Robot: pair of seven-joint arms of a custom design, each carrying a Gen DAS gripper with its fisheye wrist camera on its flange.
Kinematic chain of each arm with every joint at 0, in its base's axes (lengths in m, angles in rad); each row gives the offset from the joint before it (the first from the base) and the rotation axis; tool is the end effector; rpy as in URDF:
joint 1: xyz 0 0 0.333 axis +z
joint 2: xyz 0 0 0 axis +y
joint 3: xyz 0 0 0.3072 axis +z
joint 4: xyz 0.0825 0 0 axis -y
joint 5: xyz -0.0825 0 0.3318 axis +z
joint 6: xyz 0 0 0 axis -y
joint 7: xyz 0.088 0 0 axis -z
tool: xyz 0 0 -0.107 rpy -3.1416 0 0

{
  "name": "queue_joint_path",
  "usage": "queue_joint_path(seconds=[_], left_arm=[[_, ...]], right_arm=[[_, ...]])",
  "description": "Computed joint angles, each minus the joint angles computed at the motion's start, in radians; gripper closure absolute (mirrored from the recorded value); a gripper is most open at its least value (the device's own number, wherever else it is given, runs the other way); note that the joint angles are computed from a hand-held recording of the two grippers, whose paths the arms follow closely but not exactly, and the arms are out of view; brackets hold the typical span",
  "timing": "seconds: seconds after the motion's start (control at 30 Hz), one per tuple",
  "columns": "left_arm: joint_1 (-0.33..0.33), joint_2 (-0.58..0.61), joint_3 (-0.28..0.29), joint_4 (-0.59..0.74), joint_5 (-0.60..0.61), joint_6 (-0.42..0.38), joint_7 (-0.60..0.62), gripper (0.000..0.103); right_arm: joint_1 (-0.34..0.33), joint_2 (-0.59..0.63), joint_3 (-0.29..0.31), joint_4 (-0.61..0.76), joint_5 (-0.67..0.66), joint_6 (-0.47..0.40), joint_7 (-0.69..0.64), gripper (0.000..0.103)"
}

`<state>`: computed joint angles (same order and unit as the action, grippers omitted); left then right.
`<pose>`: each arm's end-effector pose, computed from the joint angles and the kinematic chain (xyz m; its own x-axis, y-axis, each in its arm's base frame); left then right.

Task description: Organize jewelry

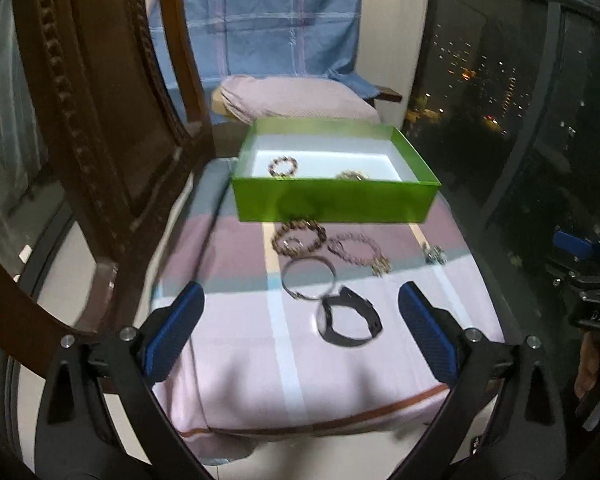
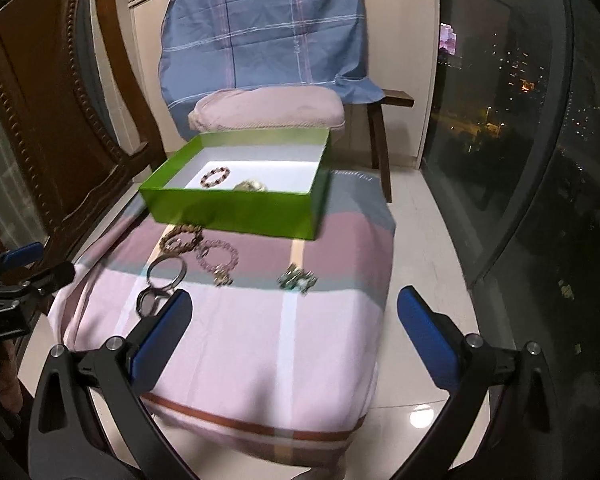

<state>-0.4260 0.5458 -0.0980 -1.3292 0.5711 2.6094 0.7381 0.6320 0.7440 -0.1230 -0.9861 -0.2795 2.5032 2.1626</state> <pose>0.6157 -0.3473 0.5102 -0.0849 -0.9914 0.0993 -0.6841 -0.0144 -0.7293 0.6307 0.3995 0.5186 0.1711 -0.9827 -0.0707 -0.6748 -0.0647 -0.7351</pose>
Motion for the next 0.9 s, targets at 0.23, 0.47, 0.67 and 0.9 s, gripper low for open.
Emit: queue_joint_path(seconds=[0.23,0.47,0.67,0.9], left_arm=[[0.018,-0.021,-0.012,-0.05,-0.019,0.022,0.005,0.006],[0.012,-0.025,-0.006,-0.056,-0.007,0.018,-0.003,0.006],[0.017,-0.017,-0.015,-0.045,-0.022,0.01,0.015,0.006],[0.015,-0.001,-0.02,-0.023,-0.039,-0.005,0.038,0.006]], right_arm=[[0.007,0.072,0.008,0.127,0.012,-0.077,-0.05,0.003],[0.008,0.104,0.007,0.186,0.028,-0.095,-0.065,0.003],[0.011,0.085,0.002,0.151,0.026,-0.079,-0.057,0.003],[0.011,0.076,0.001,0.132,0.023,-0.066,-0.053,0.003]])
